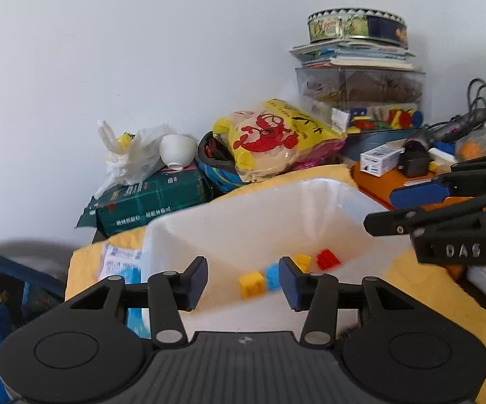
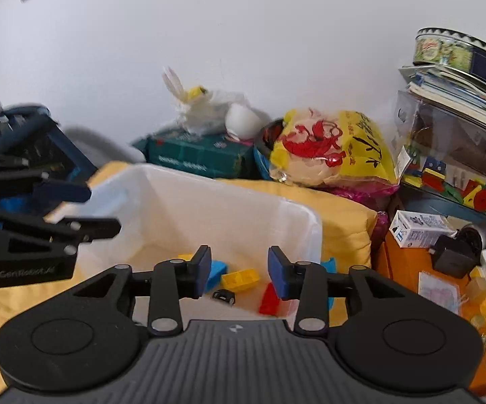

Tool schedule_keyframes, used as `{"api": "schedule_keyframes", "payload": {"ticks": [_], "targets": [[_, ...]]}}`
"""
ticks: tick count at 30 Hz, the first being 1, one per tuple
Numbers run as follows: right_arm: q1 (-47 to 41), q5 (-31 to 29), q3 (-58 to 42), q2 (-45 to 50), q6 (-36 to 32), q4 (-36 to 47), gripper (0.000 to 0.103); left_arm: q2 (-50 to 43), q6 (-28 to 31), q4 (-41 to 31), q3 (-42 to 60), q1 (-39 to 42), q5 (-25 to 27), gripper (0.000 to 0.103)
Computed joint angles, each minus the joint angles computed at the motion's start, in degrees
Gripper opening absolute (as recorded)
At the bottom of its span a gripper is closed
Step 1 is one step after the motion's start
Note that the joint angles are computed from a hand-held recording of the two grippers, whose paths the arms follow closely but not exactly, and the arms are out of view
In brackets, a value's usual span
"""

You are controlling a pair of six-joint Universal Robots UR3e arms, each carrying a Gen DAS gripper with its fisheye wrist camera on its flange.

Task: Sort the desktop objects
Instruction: 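Carry both cars over the white bin and open both tools to drop them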

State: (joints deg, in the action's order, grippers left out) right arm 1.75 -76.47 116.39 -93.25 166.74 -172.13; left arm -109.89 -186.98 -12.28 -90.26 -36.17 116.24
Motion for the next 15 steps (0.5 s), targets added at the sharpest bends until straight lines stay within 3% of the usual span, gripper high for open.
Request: {"api": "schedule_keyframes", "payload": {"ticks": [2, 7, 11, 15], "targets": [[-1.7, 2.9, 3.2, -2.6, 0.0, -0.8, 0.049, 1.5, -2.9, 0.4, -3.4, -2.6, 2.6, 0.058], [-3.7, 6.3, 10.0, -9.6, -2.9, 3.7, 0.051, 2.8, -8.0, -2.1, -8.5, -6.5, 1.6, 0.059], [-3.4, 5.8, 13.4, -11.9, -3.8, 6.7, 0.051, 2.9, -12.8, -4.5, -11.1, -7.8, -1.9, 0.059], [-2.9, 5.1, 16.0, -13.8, -4.5, 9.0, 0.051, 3.0, -14.1, -4.9, -12.4, -9.1, -3.0, 0.059]]}}
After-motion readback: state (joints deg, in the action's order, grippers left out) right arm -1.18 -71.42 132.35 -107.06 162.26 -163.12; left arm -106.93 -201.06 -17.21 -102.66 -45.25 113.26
